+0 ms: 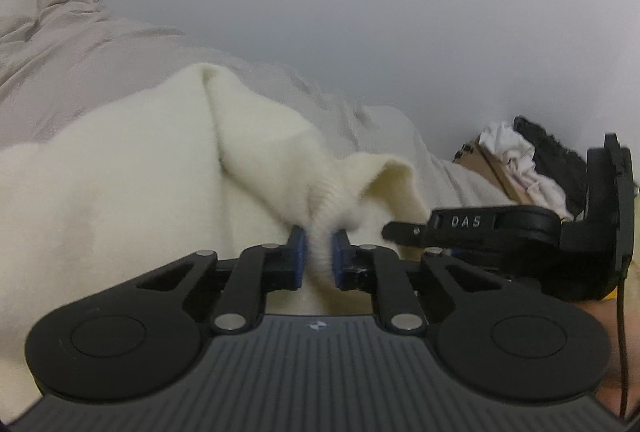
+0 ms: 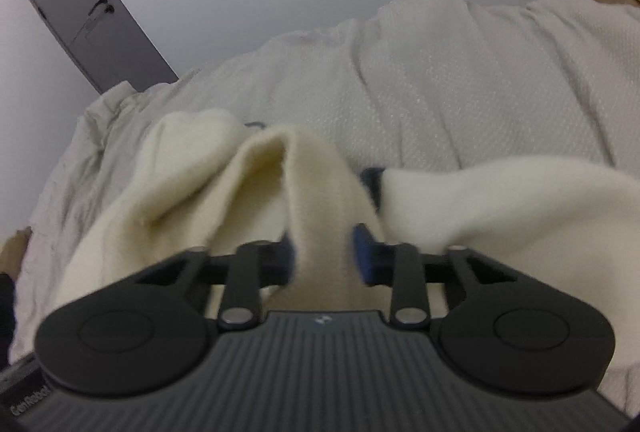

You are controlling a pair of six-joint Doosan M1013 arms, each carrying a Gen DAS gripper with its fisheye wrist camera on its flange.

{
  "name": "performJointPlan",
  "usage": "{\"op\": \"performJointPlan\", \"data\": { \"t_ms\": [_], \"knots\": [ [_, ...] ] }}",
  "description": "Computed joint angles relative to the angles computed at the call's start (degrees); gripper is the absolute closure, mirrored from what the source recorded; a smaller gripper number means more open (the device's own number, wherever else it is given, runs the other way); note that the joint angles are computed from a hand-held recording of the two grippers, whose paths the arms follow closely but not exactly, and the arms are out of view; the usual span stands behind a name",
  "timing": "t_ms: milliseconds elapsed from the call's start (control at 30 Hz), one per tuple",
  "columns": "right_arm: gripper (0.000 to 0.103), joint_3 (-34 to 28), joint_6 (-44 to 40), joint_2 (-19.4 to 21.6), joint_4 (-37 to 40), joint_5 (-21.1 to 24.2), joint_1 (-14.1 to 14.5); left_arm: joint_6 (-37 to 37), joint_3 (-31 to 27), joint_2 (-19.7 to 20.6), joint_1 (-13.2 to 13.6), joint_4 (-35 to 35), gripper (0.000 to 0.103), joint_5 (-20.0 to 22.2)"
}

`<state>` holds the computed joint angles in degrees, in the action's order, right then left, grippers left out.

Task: Fold large clothes

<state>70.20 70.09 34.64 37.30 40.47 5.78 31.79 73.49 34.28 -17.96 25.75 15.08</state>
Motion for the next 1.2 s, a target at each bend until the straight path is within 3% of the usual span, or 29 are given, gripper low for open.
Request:
{"op": "performJointPlan", "data": {
  "t_ms": [33, 233, 500, 900, 1033, 1200],
  "knots": [
    [0.089, 0.4, -1.3, -0.4, 0.3, -0.3, 0.1, -1.8, 0.8, -0.6, 0.0, 1.6, 0.089, -0.5],
    [0.093, 5.8, -8.8, -5.4, 4.7, -2.1, 0.0, -12.5, 6.8, -5.6, -0.2, 9.8, 0.090, -3.8],
    [0.095, 15.9, -20.5, -14.7, 14.1, -4.8, -0.1, -39.5, 17.1, -15.3, -2.0, 35.7, 0.090, -3.9],
    [0.097, 31.6, -31.9, -26.4, 27.5, -7.0, 1.0, -57.9, 33.5, -29.3, -6.8, 50.4, 0.090, 1.7],
    [0.097, 36.2, -35.7, -28.7, 31.6, -6.7, 0.8, -62.6, 38.1, -31.9, -9.6, 54.6, 0.090, 4.7],
    [0.097, 41.4, -38.3, -30.4, 34.6, -8.2, 0.7, -67.7, 42.2, -32.6, -11.6, 57.1, 0.090, 5.2]
  ]
}}
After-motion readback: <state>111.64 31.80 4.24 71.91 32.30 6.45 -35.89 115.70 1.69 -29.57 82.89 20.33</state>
